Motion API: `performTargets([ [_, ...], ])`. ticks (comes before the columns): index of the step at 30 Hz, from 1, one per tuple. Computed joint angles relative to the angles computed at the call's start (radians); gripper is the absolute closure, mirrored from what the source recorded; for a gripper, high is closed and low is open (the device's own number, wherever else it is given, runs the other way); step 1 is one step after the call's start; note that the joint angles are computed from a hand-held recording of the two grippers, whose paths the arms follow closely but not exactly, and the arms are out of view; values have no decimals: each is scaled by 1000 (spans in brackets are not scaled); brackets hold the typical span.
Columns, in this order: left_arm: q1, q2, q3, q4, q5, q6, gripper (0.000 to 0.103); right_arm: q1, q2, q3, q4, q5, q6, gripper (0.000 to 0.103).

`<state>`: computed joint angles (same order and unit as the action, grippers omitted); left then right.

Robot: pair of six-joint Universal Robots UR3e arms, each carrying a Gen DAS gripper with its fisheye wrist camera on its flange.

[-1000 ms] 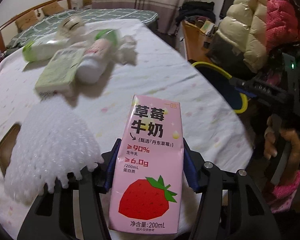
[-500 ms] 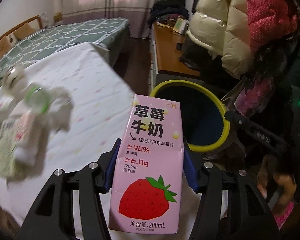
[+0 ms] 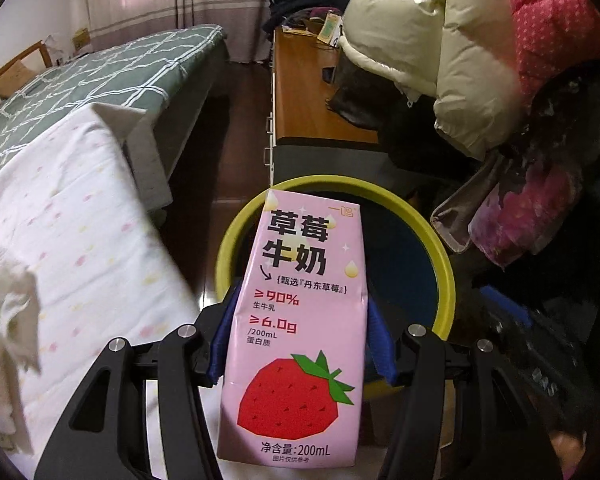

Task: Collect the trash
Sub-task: 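Carry the milk carton over the yellow bin and release it with the left gripper, then grasp the white tissue with the right gripper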

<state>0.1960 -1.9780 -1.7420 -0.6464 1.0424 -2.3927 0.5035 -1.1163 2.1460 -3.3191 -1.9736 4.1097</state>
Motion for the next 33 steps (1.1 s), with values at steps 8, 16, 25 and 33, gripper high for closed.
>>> performTargets([
  [8, -86, -118, 101, 67, 22, -117, 37, -4, -27, 15, 36, -12, 15, 64],
  [16, 17, 25, 12, 27, -55, -102, 16, 35, -23, -46, 102, -39, 13, 60],
  [25, 514, 421, -242, -218, -276, 207, 9, 100, 94, -275, 218, -7, -30, 59],
  [33, 992, 460, -242, -359, -354, 396, 9, 189, 272, -662, 426, 9, -97, 59],
])
